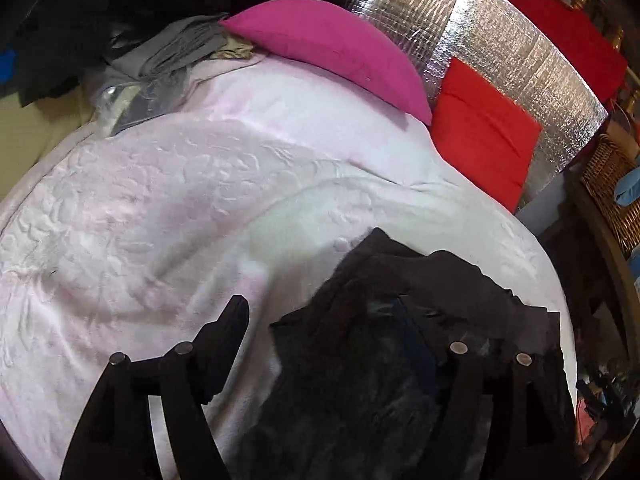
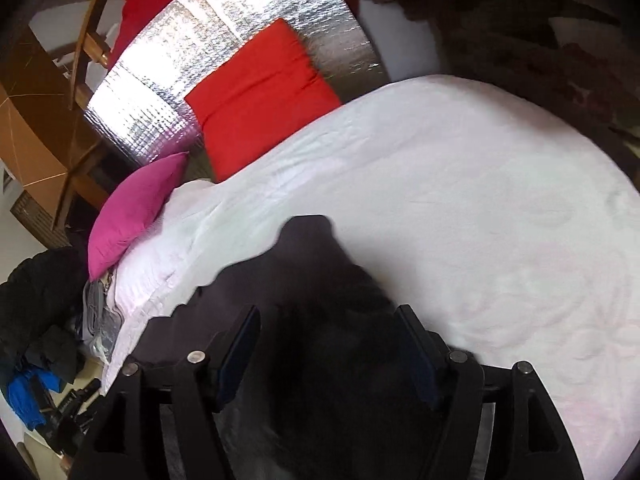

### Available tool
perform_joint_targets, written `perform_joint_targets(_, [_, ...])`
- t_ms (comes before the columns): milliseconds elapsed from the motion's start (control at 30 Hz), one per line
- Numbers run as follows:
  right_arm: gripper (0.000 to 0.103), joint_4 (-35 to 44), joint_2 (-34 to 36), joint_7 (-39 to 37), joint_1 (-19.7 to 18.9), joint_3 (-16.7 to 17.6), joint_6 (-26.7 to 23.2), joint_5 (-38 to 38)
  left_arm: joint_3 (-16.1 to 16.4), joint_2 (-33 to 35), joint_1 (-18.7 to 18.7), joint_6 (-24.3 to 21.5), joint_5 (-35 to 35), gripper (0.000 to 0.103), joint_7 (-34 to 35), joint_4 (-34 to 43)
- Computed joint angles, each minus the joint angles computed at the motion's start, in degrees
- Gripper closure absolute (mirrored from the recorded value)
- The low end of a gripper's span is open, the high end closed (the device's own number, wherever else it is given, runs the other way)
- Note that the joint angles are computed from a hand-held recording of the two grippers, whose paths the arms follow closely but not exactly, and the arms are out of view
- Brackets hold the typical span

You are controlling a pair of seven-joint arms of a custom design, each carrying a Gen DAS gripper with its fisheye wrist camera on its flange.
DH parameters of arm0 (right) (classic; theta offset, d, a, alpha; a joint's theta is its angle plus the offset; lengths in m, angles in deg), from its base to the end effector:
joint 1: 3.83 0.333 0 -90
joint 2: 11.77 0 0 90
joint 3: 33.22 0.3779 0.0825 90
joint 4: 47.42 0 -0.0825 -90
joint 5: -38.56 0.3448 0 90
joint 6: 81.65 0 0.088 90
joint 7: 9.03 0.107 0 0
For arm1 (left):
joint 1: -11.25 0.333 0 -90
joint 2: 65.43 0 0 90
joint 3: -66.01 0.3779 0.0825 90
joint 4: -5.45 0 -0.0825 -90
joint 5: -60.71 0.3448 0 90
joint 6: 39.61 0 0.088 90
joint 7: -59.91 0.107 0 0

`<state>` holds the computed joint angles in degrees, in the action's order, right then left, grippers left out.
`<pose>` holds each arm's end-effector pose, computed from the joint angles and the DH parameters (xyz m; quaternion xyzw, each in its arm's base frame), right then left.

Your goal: Fold large clothes

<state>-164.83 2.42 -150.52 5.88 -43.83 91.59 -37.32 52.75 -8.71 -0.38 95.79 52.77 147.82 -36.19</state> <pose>0.5848 0.0718 0.4471 -0.2747 0.8721 -0.1984 0.3531 0.8098 -0.2505 0.4788 -0.6056 0.7132 -0.3488 0.0543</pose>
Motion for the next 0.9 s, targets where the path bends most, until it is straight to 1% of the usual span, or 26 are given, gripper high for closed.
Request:
perform_joint_targets(67, [0.031,-2.3,-1.3,0.7,-0.4,-0.2,1.0,-0.4,0.0,-0.8,0.7,-0.2,-0.2,0.028,0.0,-1.7])
perform_joint_targets(133, [0.031,-3.8,-1.5,3.1,-1.0,-0.5,3.5,-2.2,0.3,-1.0,1.0,-1.9,0.1,0.028,0.0,-2.0])
perform_joint_targets(167, [0.031,-4.4,-1.3,5.2,-1.3,-0.8,5.7,-3.9,0.3,-1.6,1.3,-2.4,0.1,0.028,0.3,-2.9])
perform_joint_targets(200, [0.031,-4.8,-1.0,4.3,-1.8,-0.4,6.8,-3.0,0.2,-2.2,1.6,-2.9,0.2,0.028,0.8,-4.3])
perform_joint_targets(233, [0.031,-5.4,-0.8,1.7,-2.3,0.3,7.2,-0.5,0.3,-2.5,1.7,-3.4,0.4,0.028,1.1,-4.9])
perform_joint_targets(267, [0.034,-6.1,-0.6,-2.7,-2.5,1.2,6.6,3.5,0.4,-2.7,1.7,-3.9,0.6,0.028,1.6,-5.5])
perform_joint_targets(300, [0.054,-6.2,-0.4,-5.2,-2.2,1.5,5.9,5.4,0.2,-3.0,1.7,-4.6,0.7,0.028,2.5,-6.1])
perform_joint_targets(333, [0.066,-6.5,-0.3,-9.5,-2.4,2.5,4.7,9.1,0.2,-3.0,1.6,-5.6,1.1,0.028,3.6,-6.2])
perform_joint_targets(367, [0.076,-6.7,-0.5,-16.0,-3.1,5.0,1.3,14.9,0.5,-3.2,1.3,-6.0,1.7,0.028,4.4,-6.5])
perform_joint_targets(400, [0.084,-6.6,-0.8,-18.4,-2.6,5.5,-1.2,17.0,0.9,-3.8,1.0,-5.0,2.3,0.028,5.1,-8.0])
perform_joint_targets(433, [0.088,-6.3,-1.3,-16.8,-0.2,4.0,-3.3,15.2,1.1,-4.2,0.8,-4.2,2.7,0.028,5.5,-9.0])
perform_joint_targets(467, [0.089,-5.9,-2.2,-13.5,2.4,2.2,-5.8,11.5,1.3,-4.5,0.7,-3.6,2.9,0.028,5.7,-9.6])
perform_joint_targets(500, [0.089,-5.7,-3.6,-10.0,4.3,1.4,-8.9,7.9,1.3,-4.8,0.7,-2.9,3.0,0.028,5.9,-10.3])
perform_joint_targets(533, [0.089,-5.7,-4.7,-8.0,4.9,1.9,-11.4,5.6,1.4,-5.1,0.6,-2.3,3.1,0.028,5.9,-10.9])
perform_joint_targets(567, [0.089,-5.7,-5.6,-8.9,5.1,3.0,-14.3,5.5,1.7,-5.2,0.4,-2.0,3.5,0.028,5.7,-11.2])
perform_joint_targets(633, [0.089,-5.9,-5.4,-13.1,3.9,5.1,-16.9,9.9,2.5,-4.4,-0.2,-3.4,4.5,0.028,4.9,-9.9])
perform_joint_targets(667, [0.089,-6.2,-4.2,-18.2,2.4,6.0,-16.6,15.6,2.4,-3.8,-0.3,-4.2,4.6,0.028,4.6,-8.7])
perform_joint_targets(700, [0.089,-7.0,-2.4,-22.6,0.4,6.6,-13.1,21.9,2.3,-3.2,-0.3,-5.1,4.5,0.028,4.6,-7.6])
perform_joint_targets(733, [0.089,-7.9,-1.2,-24.7,-0.7,6.5,-9.2,25.3,2.2,-2.8,-0.3,-5.8,4.6,0.028,4.5,-6.9])
perform_joint_targets(767, [0.088,-8.5,-0.9,-23.5,-0.4,5.3,-6.7,25.2,2.3,-2.7,-0.4,-6.0,4.7,0.028,4.4,-6.8])
perform_joint_targets(833, [0.086,-8.7,-1.8,-21.5,1.9,2.8,-6.6,23.0,2.4,-2.9,-0.4,-5.7,4.8,0.028,4.0,-7.3])
perform_joint_targets(867, [0.085,-8.8,-2.6,-19.2,3.3,1.4,-6.8,20.5,2.5,-3.3,-0.5,-5.2,5.0,0.028,3.9,-8.0])
perform_joint_targets(900, [0.082,-9.1,-3.1,-17.6,3.6,0.9,-6.6,19.3,2.7,-4.5,-0.5,-3.8,5.3,0.028,3.9,-10.2])
